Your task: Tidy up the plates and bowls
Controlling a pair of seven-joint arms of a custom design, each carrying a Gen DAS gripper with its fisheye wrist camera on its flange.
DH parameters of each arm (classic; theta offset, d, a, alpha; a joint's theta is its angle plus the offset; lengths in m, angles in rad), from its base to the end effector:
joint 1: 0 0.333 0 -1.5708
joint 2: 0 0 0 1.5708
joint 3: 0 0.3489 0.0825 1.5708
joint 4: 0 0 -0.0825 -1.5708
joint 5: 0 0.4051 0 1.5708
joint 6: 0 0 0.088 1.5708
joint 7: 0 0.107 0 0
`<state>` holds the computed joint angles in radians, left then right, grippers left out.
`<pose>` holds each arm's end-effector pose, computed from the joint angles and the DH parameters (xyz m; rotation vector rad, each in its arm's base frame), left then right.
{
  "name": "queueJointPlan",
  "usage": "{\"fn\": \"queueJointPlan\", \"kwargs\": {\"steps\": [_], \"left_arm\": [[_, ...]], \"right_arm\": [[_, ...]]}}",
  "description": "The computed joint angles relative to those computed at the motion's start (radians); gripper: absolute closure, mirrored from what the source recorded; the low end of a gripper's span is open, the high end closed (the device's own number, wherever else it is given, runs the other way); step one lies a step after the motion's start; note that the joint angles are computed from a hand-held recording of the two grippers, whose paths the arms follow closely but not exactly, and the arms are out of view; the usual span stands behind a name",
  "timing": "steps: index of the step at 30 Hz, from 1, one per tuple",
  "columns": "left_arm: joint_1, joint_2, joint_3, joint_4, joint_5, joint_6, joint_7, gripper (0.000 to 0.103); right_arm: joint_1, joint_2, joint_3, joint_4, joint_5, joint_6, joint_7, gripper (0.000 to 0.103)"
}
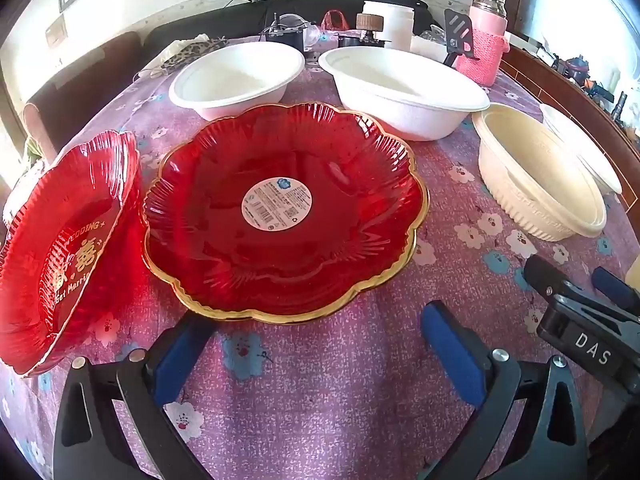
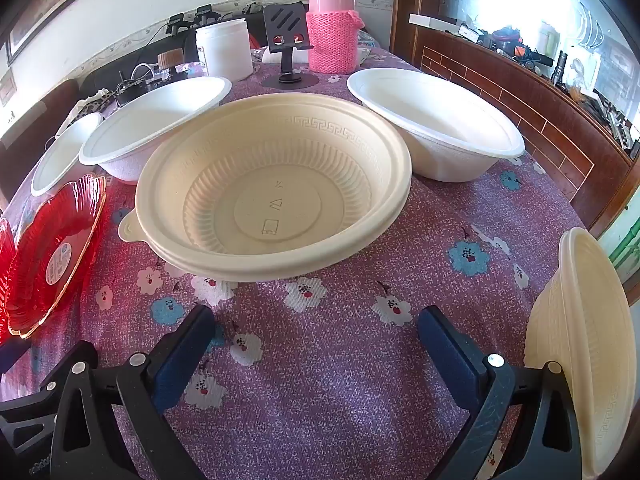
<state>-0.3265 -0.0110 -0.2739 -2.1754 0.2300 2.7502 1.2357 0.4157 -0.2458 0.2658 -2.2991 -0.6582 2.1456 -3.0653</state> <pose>0.4835 -0.3428 0.4829 -1.4477 2.3139 -0.7117 0.3969 0.2963 0.4832 -1.2491 2.4371 -0.7905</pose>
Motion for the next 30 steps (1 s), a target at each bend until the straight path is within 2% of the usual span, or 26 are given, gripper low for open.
{"fn": "queueJointPlan", "kwargs": {"steps": [11, 12, 30], "left_arm": [[0.005, 0.009, 0.007, -0.006, 0.004, 0.035, 0.013, 0.0], [0.003, 0.007, 0.006, -0.009, 0.023, 0.039, -0.012, 0.0], [0.002, 0.007, 0.003, -0.01, 0.043, 0.04, -0.041, 0.0]], "right_arm": [[0.0, 0.0, -0.001, 0.001, 0.002, 0.0, -0.002, 0.001], [0.0, 0.0, 0.0, 0.0, 0.001, 0.0, -0.001, 0.001], [0.001, 0.0, -0.001, 0.0, 0.001, -0.001, -0.001, 0.001]]}}
